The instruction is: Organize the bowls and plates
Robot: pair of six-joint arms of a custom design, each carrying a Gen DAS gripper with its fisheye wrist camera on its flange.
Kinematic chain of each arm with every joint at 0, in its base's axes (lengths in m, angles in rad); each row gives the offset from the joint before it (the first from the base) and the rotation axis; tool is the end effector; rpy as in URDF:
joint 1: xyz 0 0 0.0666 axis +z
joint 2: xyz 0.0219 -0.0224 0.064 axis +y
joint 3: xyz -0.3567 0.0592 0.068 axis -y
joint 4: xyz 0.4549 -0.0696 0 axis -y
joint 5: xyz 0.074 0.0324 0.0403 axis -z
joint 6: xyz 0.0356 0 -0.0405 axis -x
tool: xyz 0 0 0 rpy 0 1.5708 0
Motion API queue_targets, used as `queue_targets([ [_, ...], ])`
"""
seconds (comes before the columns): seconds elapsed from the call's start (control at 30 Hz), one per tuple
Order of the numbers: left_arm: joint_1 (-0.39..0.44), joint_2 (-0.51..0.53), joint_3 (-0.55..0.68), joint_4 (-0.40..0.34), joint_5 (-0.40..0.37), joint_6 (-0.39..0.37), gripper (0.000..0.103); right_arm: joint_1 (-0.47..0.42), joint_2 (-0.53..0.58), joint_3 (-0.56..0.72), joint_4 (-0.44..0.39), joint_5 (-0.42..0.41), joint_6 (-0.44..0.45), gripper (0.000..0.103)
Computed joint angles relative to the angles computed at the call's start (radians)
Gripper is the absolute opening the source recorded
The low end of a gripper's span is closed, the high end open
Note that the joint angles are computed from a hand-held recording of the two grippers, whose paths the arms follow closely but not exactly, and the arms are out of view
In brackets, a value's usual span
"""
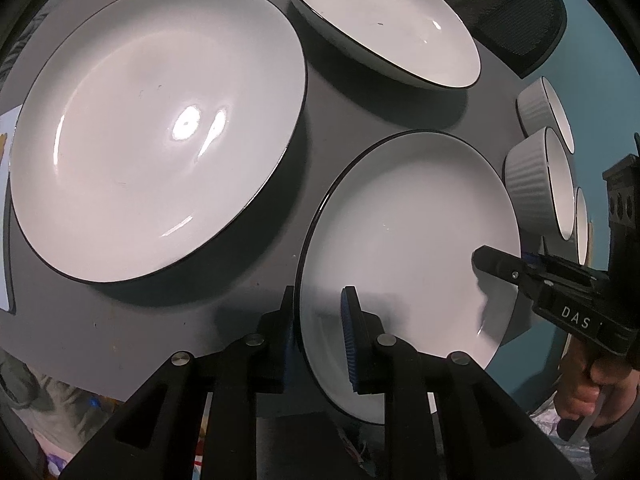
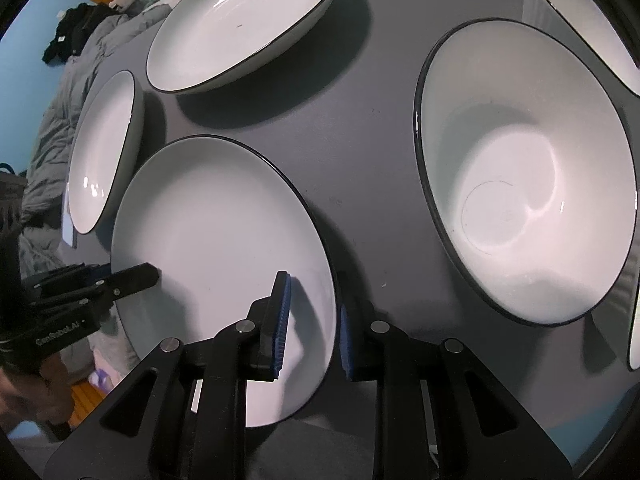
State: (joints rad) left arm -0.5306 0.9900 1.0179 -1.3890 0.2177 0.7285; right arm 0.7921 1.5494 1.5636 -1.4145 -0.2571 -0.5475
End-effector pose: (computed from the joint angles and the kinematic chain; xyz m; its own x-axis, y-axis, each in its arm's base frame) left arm 0.3066 -0.1893 0.3724 -0.9842 -0.1762 -0.0147 -0.1640 0.9409 -0.2962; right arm 0.3839 0.4014 0.3882 -0.9651 -0.2614 -0.0144 -0.2534 0.9189 0.3023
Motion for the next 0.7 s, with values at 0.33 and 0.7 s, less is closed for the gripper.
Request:
queue_targets([
  [0.33, 0.003, 0.009, 0.045, -0.034, -0.021, 0.006, 0.020, 0.008, -0.001, 0.022, -0.003, -0.002, -0.034, 0.020],
  [0.7, 0.055, 0.062, 0.146, -0.052, -0.043, -0.039, 0.021, -0.016, 0.012, 0.096, -0.033, 0.018, -0.008, 0.018],
])
